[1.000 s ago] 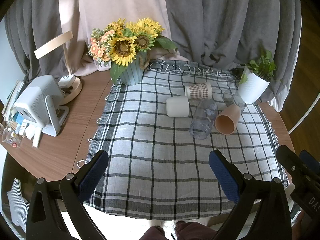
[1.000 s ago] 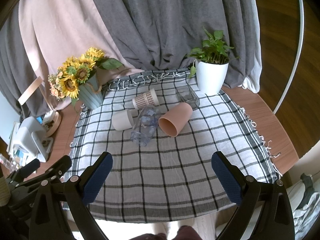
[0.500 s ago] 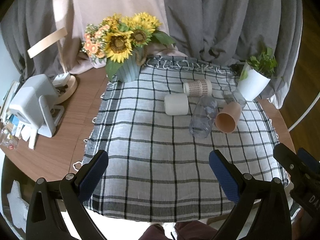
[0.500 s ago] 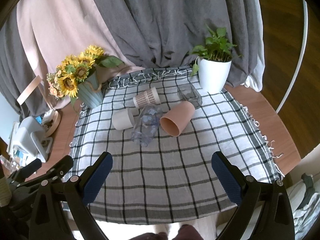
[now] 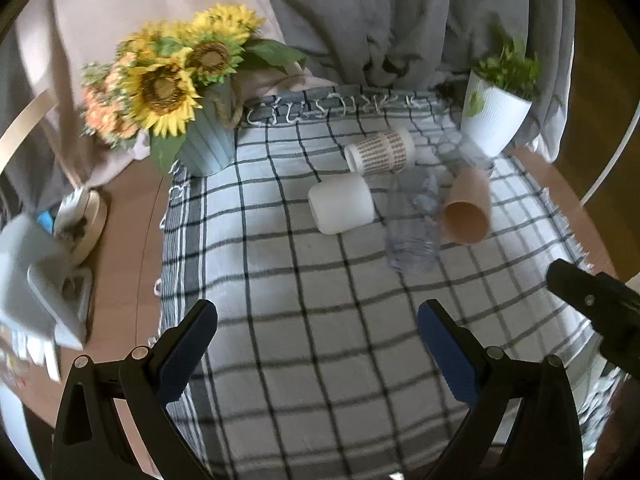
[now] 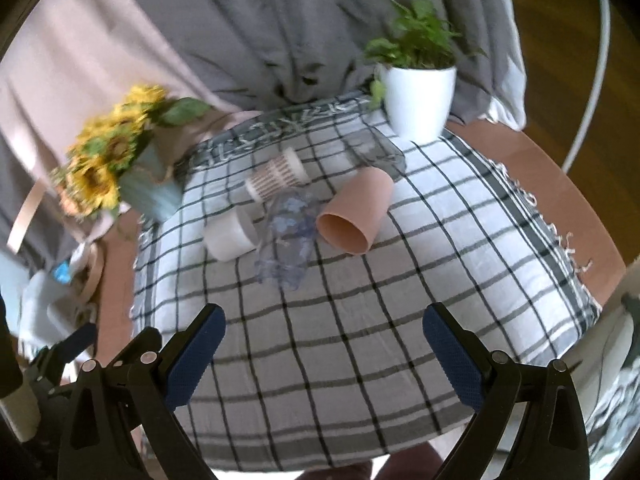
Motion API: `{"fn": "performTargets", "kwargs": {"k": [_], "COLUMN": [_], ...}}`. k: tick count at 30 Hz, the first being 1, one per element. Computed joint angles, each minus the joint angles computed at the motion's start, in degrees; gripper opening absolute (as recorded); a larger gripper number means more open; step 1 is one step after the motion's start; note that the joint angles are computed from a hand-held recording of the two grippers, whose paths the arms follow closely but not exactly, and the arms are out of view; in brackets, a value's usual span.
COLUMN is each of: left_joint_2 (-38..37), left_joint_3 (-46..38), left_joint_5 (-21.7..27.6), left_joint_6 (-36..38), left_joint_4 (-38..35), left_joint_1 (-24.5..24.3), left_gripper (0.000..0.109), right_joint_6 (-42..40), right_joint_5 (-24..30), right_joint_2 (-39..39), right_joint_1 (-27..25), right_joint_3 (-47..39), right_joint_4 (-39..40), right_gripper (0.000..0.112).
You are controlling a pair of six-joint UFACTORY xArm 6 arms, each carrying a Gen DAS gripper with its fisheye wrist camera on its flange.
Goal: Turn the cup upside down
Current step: 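Move the left gripper toward the white cup lying on its side, then close the left gripper on the white cup and lift it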
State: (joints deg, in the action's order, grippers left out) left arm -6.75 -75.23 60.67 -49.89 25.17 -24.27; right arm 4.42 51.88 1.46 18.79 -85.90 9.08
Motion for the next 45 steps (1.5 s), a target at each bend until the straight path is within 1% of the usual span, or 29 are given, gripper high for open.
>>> {"fn": "performTargets", "kwargs": {"k": [1,5,11,12,14,17,19,22,26,29,33,37,39,42,45], "left_joint_2": [0.4,3.6,9.7,10.9,13.1,16.9,19.8,22.9,27.0,30.3,33.2,36.8,39.1,41.7,43.4], "left_joint_3": [0.3,-0.9,-5.5,-6.6,-8.8,-12.8,-16.0,-19.4,-24.2,-28.1,-31.3,-35.8,-38.6,-41.3,-42.6], "left_joint_5": [-1.3,-3.3,-4.4,-5.0,-4.9,-3.9,-2.5,-0.6,1.9,3.4,3.7,5.8,7.2,7.4,7.6], "left_joint_6": [2.1,11.3,24.4,27.8,31.1,37.2,41.7,47.3,54.1,56.7,59.8,63.8,64.2,64.5,65.1], "left_joint_4": [-1.2,-5.9,-9.1,-10.3,-10.6,-11.5,-12.3,-12.8,-15.7,-14.8,-12.2,-13.2,-13.6,-12.9,-12.4], "left_joint_1": [1.0,4.4,7.5,8.3,9.1,10.3,10.8,11.0,11.8,11.9,11.5,11.3,11.4,11.4,11.4], "left_gripper": [0.102,0.102,0.102,0.102,0.102,0.102,0.102,0.102,0.102,0.101,0.101,0.101,0.101,0.100,0.096], "right_joint_6": [1.7,7.6,15.4,16.9,20.2,24.9,26.4,27.9,30.3,33.2,35.0,37.2,38.2,39.2,39.5], "right_joint_5": [0.3,0.6,2.4,2.9,3.2,2.7,2.3,2.7,3.1,3.5,4.4,4.4,4.7,5.0,4.8], "right_joint_2": [0.7,3.3,8.0,8.7,10.0,11.1,11.6,12.9,14.8,16.1,17.1,17.7,18.3,19.5,19.6], "right_joint_1": [0.3,1.6,2.8,3.0,3.3,4.2,4.8,5.2,5.1,4.7,4.5,4.5,4.4,4.3,4.2], "right_joint_3": [-0.4,-2.1,-5.2,-5.8,-6.5,-6.4,-6.3,-6.6,-7.8,-8.6,-9.5,-9.9,-10.8,-12.2,-12.2], "right_joint_4": [-0.8,-3.5,-4.6,-4.6,-4.3,-3.8,-3.5,-0.8,0.5,0.9,2.7,3.3,2.7,2.7,2.7], "right_gripper": [0.100,0.100,0.100,0.100,0.100,0.100,0.100,0.100,0.100,0.100,0.100,0.100,0.100,0.100,0.100]}}
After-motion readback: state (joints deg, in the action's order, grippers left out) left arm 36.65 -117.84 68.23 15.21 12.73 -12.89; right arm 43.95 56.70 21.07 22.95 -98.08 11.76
